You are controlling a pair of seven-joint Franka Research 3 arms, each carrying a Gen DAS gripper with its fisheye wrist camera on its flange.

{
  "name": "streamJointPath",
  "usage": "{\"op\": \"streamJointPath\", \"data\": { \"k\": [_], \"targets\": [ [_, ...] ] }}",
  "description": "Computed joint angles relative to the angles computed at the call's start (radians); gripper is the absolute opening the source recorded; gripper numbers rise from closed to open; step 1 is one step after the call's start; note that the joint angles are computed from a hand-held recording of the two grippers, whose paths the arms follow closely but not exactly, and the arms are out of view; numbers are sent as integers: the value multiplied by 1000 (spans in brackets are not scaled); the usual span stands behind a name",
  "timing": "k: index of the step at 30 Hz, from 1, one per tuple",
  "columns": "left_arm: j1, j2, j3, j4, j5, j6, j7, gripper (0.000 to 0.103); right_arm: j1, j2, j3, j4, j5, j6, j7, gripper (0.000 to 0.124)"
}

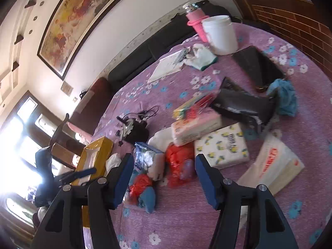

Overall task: Organize soft objects
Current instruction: 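Grasp blue Vinda bag with left gripper while right grasps red-printed plastic bag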

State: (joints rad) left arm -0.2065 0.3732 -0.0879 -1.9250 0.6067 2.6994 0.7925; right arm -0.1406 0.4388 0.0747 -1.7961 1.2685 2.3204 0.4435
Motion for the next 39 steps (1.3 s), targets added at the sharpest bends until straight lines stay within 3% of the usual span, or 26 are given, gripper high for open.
{"op": "streamJointPath", "data": {
  "k": [2, 6, 9, 13, 16, 19, 21, 23, 25, 28, 31, 33, 35, 37, 39],
  "targets": [
    [27, 29, -26, 25, -71, -28, 42, 69, -1, -3, -3, -6, -12, -10, 3, 66],
    [86, 5, -102, -45, -229, 150, 124, 68, 6, -20, -7, -35, -50, -19, -31, 66],
    [77, 23, -126, -46, -310, 191, 135, 69, 15, -22, -8, -50, -49, 8, -51, 66],
    [-72, 95, -6, 46, -210, 154, 5, 79, 1, -11, -14, -42, -9, 40, -52, 66],
    [-90, 117, 7, 62, -169, 202, -47, 79, -14, -6, -29, -33, -19, 61, -33, 66],
    [-51, 120, -43, 47, -190, 255, 7, 50, -11, 0, -42, -27, -85, 95, -18, 66],
    [-92, 95, -2, 21, -155, 271, -20, 39, 5, 1, -48, -36, -146, 147, 5, 67],
    [-86, 70, -6, -13, -154, 302, -27, 22, -14, -6, -31, -51, -119, 174, -11, 67],
    [-76, 48, -12, -46, -161, 339, -31, 11, -32, -18, -21, -66, -79, 178, -27, 67],
    [-78, 1, 7, -110, -162, 395, -59, 4, -19, -44, -36, -105, -92, 231, 29, 67],
    [-66, -16, 0, -132, -178, 392, -63, 5, -14, -35, -46, -99, -151, 188, 110, 67],
    [-91, -7, 31, -124, -175, 385, -103, 18, -10, -22, -41, -86, -163, 182, 145, 67],
    [-114, -3, 60, -122, -173, 382, -144, 59, -1, -8, -37, -74, -173, 199, 191, 67],
    [-200, -7, 160, -128, -97, 403, -246, 62, 0, 10, -29, -57, -174, 201, 229, 67],
    [-237, -5, 197, -115, -39, 388, -295, 66, 5, 17, -22, -54, -178, 224, 244, 67]
  ]
}}
